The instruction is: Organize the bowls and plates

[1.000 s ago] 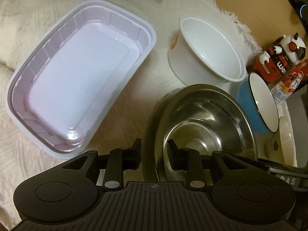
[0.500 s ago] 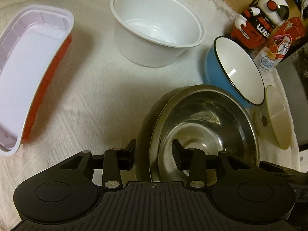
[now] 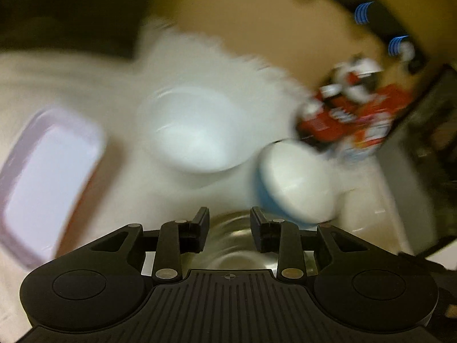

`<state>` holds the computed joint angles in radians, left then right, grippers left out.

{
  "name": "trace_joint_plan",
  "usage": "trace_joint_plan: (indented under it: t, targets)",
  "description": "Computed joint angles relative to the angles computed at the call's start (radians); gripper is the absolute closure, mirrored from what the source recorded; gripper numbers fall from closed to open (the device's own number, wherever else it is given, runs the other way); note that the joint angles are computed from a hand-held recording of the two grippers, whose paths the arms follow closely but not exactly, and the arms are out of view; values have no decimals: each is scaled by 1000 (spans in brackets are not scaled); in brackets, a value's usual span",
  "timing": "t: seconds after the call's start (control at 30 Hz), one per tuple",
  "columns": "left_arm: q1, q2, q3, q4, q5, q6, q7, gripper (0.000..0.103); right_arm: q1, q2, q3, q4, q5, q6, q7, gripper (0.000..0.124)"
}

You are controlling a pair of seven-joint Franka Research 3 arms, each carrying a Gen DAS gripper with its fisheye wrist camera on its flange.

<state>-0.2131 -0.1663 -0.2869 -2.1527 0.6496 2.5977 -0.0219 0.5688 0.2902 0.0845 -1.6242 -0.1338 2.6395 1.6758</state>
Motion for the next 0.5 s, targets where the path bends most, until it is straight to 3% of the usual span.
trace_joint_plan:
  t: [0.07,0.17,0.3,0.4,0.5]
  targets:
    - [-8,44,2,45,-7,51,28,69,-3,-23,-21,-4,-38,31,8,38]
    - [-37,142,14,129,-115,123,130,69,21,-38,-96,8,-216,60,146,38]
    - [-88,320,14,317,-214,95,278,69,9,-19,-156,55,-420,-2,291,38]
    - [-127,442,24,463,-256,52,346,69,-43,2,-136,76,-417,-24,262,38]
    - [-170,531,46,569,-279,14,349,69,-131,26,-78,94,-240,-1,121,38]
